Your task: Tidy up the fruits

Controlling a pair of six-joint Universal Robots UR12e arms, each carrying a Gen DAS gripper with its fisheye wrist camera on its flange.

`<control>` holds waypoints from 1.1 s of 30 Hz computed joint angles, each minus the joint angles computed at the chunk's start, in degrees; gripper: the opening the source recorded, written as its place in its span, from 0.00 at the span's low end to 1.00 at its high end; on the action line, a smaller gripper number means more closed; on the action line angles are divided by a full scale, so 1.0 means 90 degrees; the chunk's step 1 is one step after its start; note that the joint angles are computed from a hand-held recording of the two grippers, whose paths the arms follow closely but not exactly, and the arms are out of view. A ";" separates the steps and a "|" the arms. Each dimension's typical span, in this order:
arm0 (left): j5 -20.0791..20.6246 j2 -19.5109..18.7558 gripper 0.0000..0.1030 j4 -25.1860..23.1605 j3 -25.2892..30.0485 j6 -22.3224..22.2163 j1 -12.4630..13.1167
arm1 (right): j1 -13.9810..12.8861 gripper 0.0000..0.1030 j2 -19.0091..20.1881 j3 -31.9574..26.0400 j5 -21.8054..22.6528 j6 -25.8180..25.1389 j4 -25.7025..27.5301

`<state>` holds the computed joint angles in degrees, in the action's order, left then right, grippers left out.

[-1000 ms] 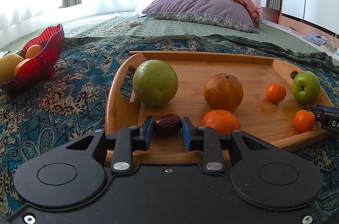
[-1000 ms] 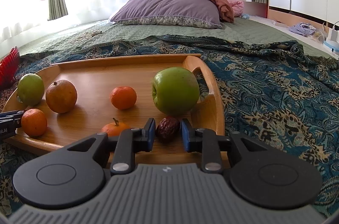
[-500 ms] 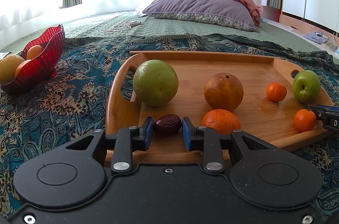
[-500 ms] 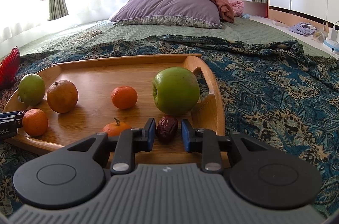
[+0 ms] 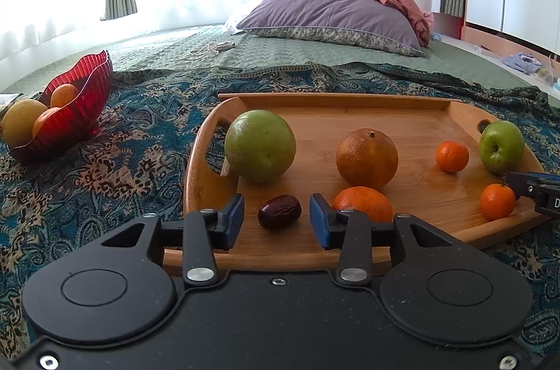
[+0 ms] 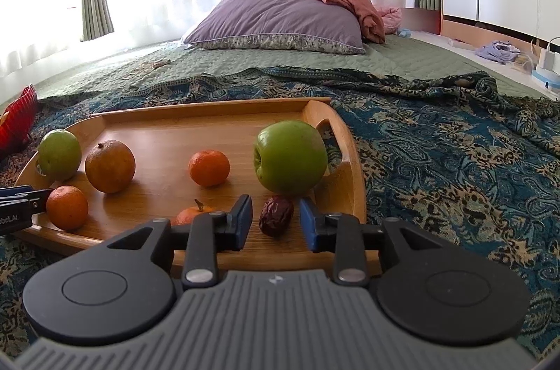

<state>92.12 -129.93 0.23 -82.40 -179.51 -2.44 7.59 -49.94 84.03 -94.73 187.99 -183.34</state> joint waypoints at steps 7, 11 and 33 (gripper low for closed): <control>-0.0057 0.0128 0.49 0.0064 -0.0132 -0.0006 0.0006 | 0.0027 0.60 -0.0075 0.0117 -0.0111 -0.0061 -0.0214; -0.0122 0.0222 0.59 0.0135 -0.0241 -0.0015 0.0013 | 0.0042 0.71 -0.0115 0.0199 -0.0193 -0.0037 -0.0402; -0.0413 0.0663 0.96 0.0412 -0.0923 0.0052 0.0021 | 0.0037 1.00 -0.0425 0.0757 -0.0008 -0.0212 -0.1127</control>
